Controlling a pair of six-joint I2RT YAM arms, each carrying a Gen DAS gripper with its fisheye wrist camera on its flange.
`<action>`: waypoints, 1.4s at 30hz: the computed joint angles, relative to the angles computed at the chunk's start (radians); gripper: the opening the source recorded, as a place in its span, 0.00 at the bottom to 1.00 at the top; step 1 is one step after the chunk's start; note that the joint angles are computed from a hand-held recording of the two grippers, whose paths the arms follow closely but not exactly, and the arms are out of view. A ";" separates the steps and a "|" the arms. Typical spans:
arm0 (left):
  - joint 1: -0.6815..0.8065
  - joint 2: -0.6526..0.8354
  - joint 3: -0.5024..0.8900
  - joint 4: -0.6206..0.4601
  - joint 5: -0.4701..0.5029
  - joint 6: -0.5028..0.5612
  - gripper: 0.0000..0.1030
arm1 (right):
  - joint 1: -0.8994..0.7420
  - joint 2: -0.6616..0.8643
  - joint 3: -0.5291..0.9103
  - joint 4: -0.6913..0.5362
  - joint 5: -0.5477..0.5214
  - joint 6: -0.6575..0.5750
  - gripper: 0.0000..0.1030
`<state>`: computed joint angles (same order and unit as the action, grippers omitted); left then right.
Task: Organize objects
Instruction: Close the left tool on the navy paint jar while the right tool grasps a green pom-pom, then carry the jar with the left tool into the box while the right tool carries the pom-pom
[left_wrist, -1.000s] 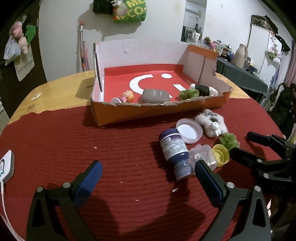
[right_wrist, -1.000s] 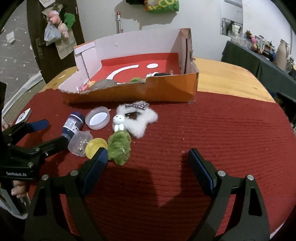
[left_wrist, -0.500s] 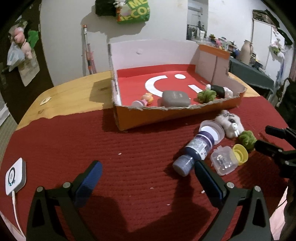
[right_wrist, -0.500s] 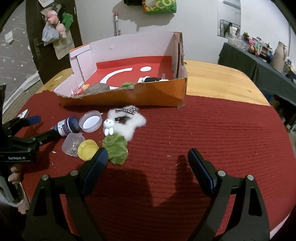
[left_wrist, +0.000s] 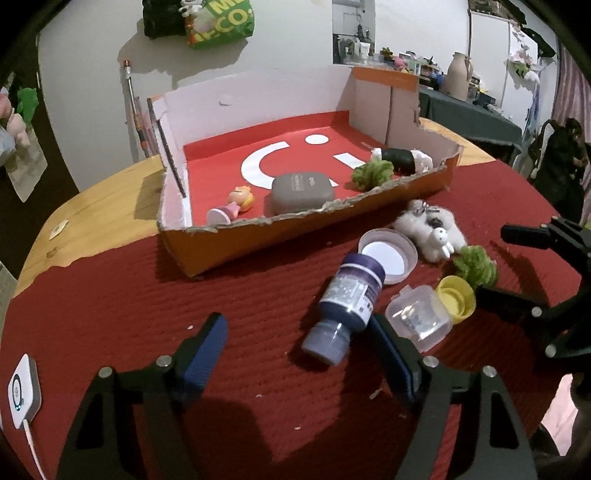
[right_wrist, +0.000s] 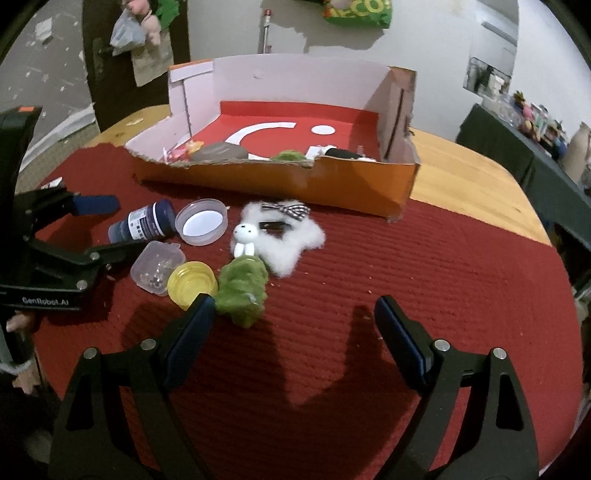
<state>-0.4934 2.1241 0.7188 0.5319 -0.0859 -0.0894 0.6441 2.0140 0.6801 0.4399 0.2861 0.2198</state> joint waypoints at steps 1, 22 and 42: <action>0.002 0.001 0.006 -0.006 0.008 0.001 0.76 | -0.003 0.001 0.001 0.003 -0.009 -0.001 0.84; 0.001 0.035 0.055 0.010 0.117 0.010 0.28 | -0.021 0.023 0.023 0.036 -0.137 0.011 0.26; 0.023 -0.121 -0.058 0.041 0.187 -0.012 0.28 | -0.006 -0.102 -0.049 0.064 -0.157 0.021 0.26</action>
